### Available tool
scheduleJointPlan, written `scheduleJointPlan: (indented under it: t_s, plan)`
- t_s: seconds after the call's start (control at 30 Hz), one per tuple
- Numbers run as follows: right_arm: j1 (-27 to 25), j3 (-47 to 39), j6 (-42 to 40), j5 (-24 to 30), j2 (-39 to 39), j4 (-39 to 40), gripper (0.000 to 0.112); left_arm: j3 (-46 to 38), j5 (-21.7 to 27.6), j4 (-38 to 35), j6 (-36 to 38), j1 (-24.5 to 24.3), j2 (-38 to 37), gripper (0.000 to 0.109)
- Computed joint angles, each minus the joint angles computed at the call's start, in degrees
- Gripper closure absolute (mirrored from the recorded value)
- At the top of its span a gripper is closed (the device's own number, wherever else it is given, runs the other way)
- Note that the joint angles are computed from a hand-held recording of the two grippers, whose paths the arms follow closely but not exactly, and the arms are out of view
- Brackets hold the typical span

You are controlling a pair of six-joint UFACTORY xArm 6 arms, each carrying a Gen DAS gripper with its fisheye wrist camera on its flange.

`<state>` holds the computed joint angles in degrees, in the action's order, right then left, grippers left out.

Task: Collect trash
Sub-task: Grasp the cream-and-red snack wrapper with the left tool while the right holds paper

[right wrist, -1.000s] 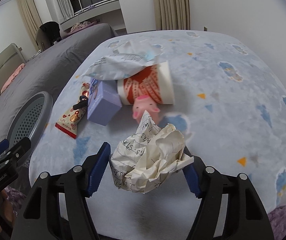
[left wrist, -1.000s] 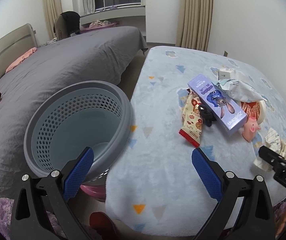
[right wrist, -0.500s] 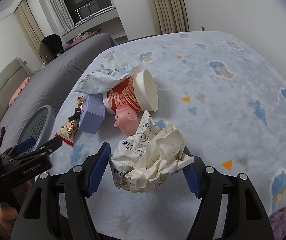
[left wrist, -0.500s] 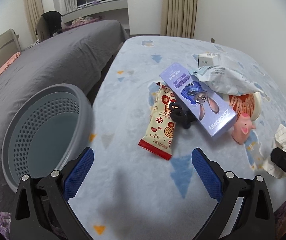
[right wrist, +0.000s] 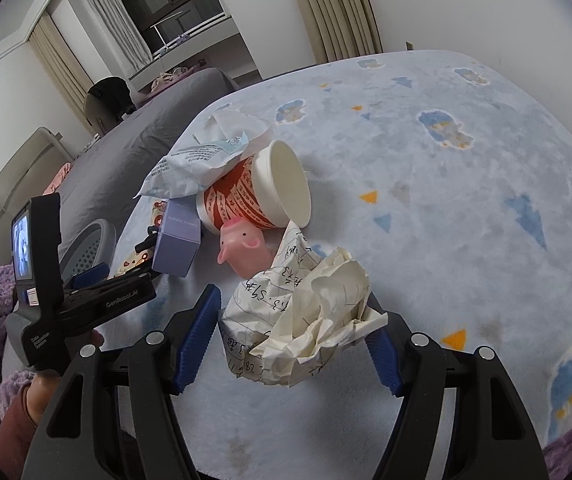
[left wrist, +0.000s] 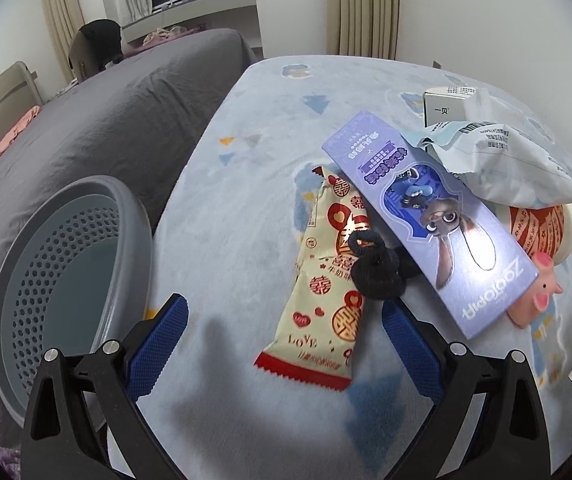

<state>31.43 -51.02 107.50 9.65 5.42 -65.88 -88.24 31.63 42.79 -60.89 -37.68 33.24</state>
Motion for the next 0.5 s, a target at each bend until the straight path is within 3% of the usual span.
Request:
scheduleJointPlan:
  t_s: [0.17,0.4,0.5]
  plan:
    - [-0.5,0.0,0.0,-1.0,0.4,0.1,0.046,-2.7,-0.7,-3.4,3.8,0.3,2.4,0.033]
    - [-0.3,0.1,0.1,-1.0,0.3,-0.3,0.046,-1.2,-5.1,-7.9,8.1,0.7,1.7,0.074]
    - [0.1,0.0,-0.1,-0.5,0.4,-0.1,0.046,0.8,-5.9,-7.5,7.6,0.6,0.3,0.075]
